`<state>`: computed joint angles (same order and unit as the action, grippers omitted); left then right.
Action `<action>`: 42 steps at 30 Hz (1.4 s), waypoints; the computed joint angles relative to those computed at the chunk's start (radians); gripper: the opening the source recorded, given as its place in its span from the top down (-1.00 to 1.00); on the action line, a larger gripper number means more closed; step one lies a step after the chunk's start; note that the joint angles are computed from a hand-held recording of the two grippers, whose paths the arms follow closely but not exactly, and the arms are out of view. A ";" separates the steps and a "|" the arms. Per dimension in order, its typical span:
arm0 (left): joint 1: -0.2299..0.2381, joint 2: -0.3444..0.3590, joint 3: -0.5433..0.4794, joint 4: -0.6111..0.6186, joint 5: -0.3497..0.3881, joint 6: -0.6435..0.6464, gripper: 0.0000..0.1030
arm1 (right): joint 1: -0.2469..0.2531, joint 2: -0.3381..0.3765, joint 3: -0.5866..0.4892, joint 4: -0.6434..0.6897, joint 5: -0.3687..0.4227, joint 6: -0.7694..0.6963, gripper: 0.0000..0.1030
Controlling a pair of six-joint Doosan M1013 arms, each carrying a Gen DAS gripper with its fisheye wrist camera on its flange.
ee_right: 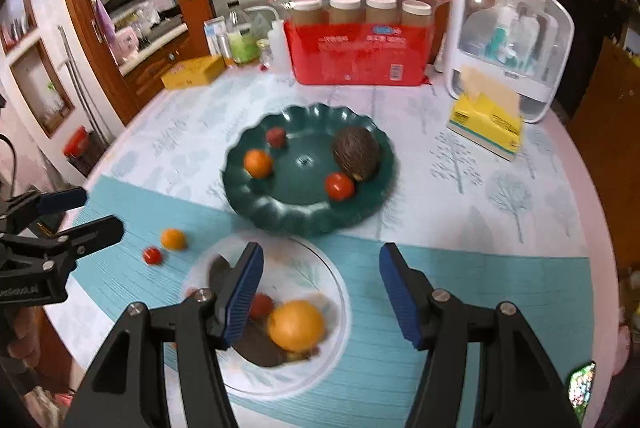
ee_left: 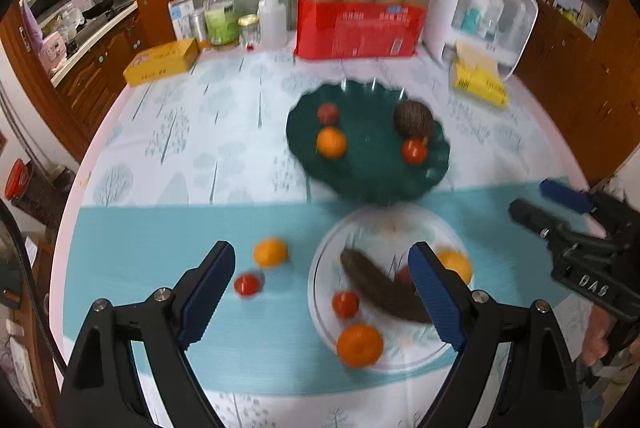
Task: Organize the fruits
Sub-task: 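Move both tools back toward the white plate of fruit, then grasp the tangerine with the left tool while the right tool grasps the grapefruit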
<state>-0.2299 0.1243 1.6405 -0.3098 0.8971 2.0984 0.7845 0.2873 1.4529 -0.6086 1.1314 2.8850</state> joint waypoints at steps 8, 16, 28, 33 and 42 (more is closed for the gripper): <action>-0.003 0.003 0.085 0.049 0.028 -0.046 -0.70 | 0.011 -0.015 0.072 0.076 -0.071 0.018 -0.18; -0.010 0.023 0.124 0.048 0.046 -0.083 -0.70 | -0.002 -0.014 0.120 0.164 -0.156 0.003 -0.18; -0.015 0.035 0.159 0.018 0.008 -0.104 -0.59 | -0.044 0.014 0.135 0.295 -0.242 -0.074 -0.18; -0.017 0.039 0.167 0.001 0.011 -0.085 -0.30 | -0.056 0.024 0.136 0.325 -0.269 -0.097 -0.18; -0.034 0.028 0.183 0.001 -0.021 -0.058 0.15 | -0.061 0.026 0.148 0.334 -0.309 -0.101 -0.02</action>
